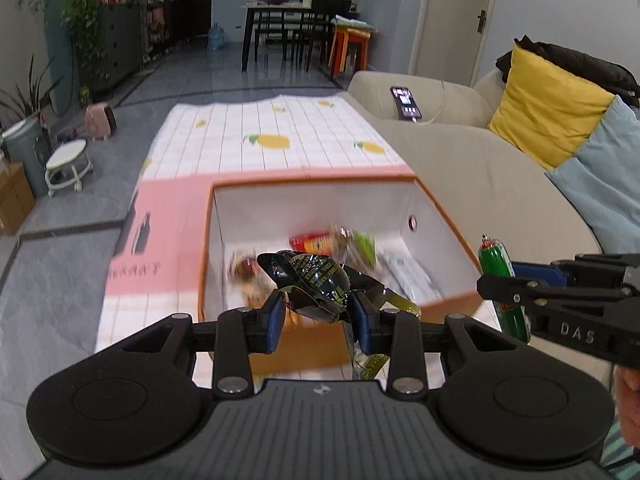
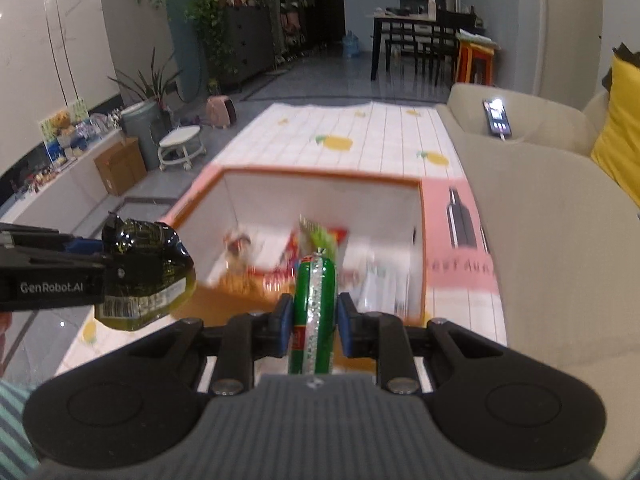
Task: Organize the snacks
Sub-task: 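Carry the seaweed pack and sausage over the orange box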
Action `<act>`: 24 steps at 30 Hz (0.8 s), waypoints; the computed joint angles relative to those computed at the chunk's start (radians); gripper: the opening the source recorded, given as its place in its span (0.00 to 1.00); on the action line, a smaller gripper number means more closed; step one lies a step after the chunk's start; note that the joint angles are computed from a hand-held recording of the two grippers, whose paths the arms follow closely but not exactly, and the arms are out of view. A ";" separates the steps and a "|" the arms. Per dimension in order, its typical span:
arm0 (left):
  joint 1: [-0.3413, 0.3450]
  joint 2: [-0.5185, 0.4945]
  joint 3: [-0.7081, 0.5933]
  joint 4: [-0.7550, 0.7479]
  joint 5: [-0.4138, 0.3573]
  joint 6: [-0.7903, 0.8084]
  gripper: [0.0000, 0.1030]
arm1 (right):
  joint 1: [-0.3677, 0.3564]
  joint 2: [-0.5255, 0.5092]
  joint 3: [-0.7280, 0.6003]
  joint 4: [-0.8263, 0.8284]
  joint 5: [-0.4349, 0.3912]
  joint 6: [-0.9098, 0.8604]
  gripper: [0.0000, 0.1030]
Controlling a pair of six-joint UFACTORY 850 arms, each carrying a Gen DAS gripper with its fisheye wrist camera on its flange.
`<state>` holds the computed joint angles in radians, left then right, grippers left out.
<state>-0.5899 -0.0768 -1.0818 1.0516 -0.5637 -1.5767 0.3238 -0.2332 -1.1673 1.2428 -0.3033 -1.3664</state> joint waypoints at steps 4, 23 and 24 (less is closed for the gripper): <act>0.027 -0.027 -0.046 0.011 0.000 0.041 0.39 | 0.005 -0.059 -0.100 -0.094 0.000 0.091 0.20; 0.186 -0.297 -0.280 -0.411 -0.031 0.616 0.39 | 0.045 -0.458 -0.597 -0.788 -0.177 0.745 0.20; 0.191 -0.311 -0.292 -0.434 -0.036 0.651 0.39 | 0.048 -0.478 -0.617 -0.821 -0.187 0.768 0.20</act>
<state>-0.3988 -0.3877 -1.3742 0.6174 -0.5994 -0.9255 0.3719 -0.7110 -1.7846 0.4213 -0.4900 -0.5987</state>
